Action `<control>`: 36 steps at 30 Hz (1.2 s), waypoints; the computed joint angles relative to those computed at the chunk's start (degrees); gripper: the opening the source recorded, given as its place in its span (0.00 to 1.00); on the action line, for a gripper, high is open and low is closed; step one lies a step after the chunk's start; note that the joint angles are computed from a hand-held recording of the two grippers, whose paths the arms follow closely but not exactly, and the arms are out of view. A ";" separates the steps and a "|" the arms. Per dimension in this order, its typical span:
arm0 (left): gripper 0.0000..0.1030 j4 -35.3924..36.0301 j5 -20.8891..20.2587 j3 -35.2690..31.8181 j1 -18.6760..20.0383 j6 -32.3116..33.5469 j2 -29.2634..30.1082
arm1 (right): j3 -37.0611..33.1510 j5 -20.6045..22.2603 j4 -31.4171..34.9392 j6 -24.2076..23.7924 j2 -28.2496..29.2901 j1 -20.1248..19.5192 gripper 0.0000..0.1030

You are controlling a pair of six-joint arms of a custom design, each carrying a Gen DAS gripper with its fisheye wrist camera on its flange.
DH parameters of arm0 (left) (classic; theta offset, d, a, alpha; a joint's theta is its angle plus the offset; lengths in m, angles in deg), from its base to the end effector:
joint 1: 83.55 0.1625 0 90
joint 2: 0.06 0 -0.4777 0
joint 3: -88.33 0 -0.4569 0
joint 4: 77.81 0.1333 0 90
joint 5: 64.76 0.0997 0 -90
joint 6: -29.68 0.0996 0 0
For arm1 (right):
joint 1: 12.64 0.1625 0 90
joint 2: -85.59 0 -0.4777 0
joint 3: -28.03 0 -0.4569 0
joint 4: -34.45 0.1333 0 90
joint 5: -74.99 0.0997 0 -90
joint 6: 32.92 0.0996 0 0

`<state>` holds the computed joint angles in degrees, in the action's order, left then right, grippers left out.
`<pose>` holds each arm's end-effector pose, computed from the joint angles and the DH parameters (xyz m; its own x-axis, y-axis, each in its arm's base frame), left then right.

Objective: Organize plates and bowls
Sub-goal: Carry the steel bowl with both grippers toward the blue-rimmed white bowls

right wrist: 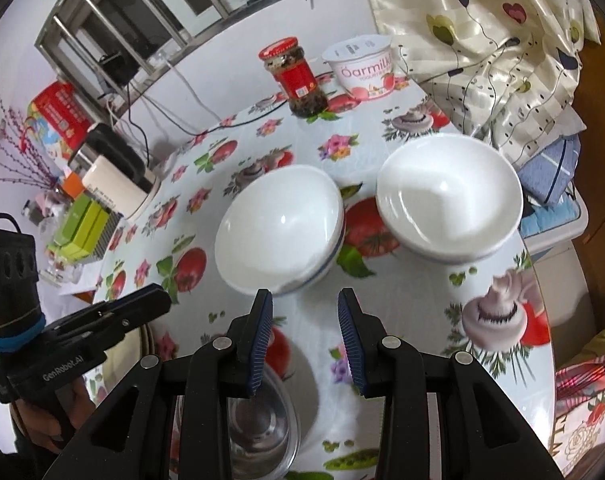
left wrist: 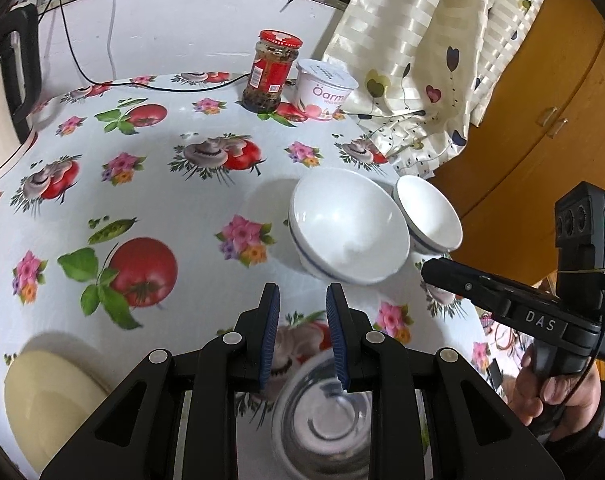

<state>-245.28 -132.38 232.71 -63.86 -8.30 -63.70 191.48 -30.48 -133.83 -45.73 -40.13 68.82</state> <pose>-0.3000 -0.2892 0.0419 -0.8079 0.4850 -0.3347 0.5618 0.8054 -0.1890 0.0728 -0.2340 0.2626 -0.9293 0.1402 0.3418 -0.0956 0.8025 -0.5890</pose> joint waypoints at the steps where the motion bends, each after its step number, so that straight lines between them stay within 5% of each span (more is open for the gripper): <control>1: 0.24 -0.13 -0.09 -0.37 0.28 0.17 0.45 | -0.23 0.04 -0.56 -0.01 0.61 -0.08 0.33; 16: 0.25 -2.45 -1.33 -5.19 4.89 2.19 7.05 | -2.45 1.12 -8.04 -1.05 9.31 -2.93 0.31; 27: 0.25 -3.72 -2.70 -6.27 6.07 3.22 9.27 | -2.84 2.57 -9.23 -1.88 11.78 -4.86 0.17; 36: 0.25 -3.88 -2.19 -6.43 5.96 3.95 9.79 | -2.84 2.60 -10.12 -2.12 12.55 -4.97 0.17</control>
<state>-249.16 -134.57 226.28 -57.90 -4.35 -53.91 188.65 -27.88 -143.95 -47.86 -27.58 63.85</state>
